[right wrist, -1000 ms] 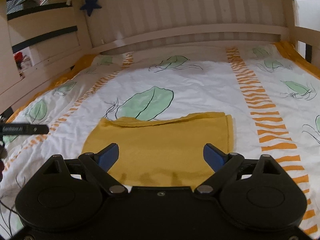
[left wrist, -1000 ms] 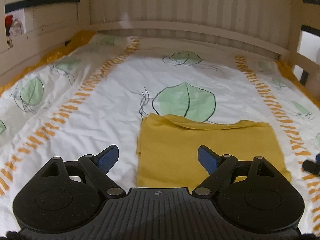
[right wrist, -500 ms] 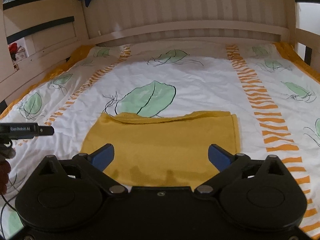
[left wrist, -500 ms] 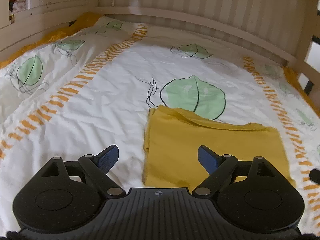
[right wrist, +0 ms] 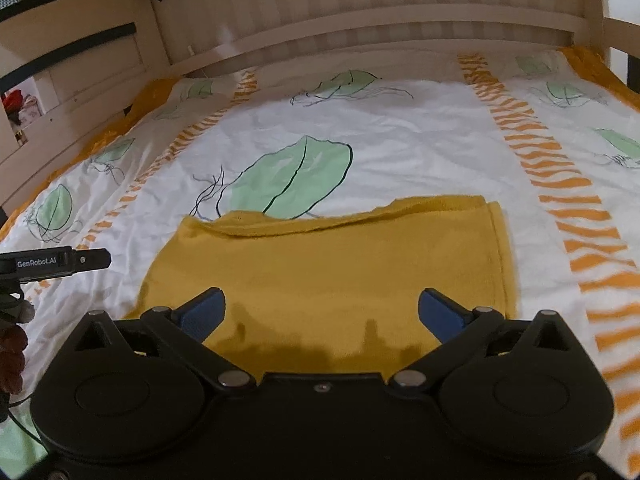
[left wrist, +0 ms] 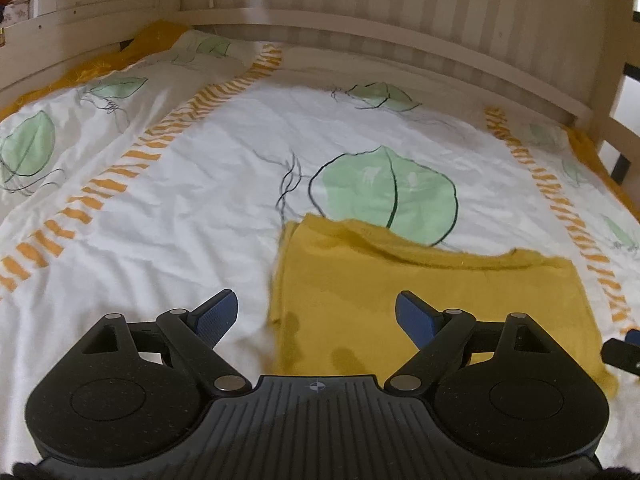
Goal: Fold small clothes
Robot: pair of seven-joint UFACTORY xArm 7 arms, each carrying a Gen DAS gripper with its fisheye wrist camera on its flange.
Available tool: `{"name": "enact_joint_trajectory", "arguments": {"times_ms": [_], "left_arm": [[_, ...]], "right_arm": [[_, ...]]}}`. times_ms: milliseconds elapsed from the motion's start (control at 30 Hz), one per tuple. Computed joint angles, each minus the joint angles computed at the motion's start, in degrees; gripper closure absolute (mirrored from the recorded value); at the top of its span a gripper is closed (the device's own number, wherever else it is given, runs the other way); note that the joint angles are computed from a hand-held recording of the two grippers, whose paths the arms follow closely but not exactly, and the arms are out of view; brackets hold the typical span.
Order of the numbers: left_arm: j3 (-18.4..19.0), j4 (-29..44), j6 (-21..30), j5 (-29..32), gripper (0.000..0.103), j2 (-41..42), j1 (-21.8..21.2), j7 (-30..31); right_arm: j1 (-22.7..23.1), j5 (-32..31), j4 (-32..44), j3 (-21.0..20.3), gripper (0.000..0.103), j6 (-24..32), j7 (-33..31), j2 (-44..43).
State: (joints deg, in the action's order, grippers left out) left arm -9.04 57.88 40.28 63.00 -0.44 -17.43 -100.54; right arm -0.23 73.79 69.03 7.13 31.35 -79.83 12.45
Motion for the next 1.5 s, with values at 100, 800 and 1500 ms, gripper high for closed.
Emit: {"name": "enact_joint_trajectory", "arguments": {"times_ms": [100, 800, 1500], "left_arm": [[0.90, 2.81, -2.44, 2.30, 0.017, 3.22, 0.39, -1.57], [11.52, 32.54, -5.26, -12.32, 0.016, 33.92, -6.32, 19.27], [17.58, 25.83, -6.53, -21.37, 0.016, 26.37, -8.70, 21.70]], "right_arm": [[-0.08, 1.79, 3.91, 0.73, 0.000, -1.73, -2.71, 3.57], [-4.67, 4.80, 13.79, 2.91, 0.000, -1.20, -5.50, 11.57], [-7.99, -8.82, 20.19, 4.42, 0.000, 1.52, 13.29, 17.65]]}}
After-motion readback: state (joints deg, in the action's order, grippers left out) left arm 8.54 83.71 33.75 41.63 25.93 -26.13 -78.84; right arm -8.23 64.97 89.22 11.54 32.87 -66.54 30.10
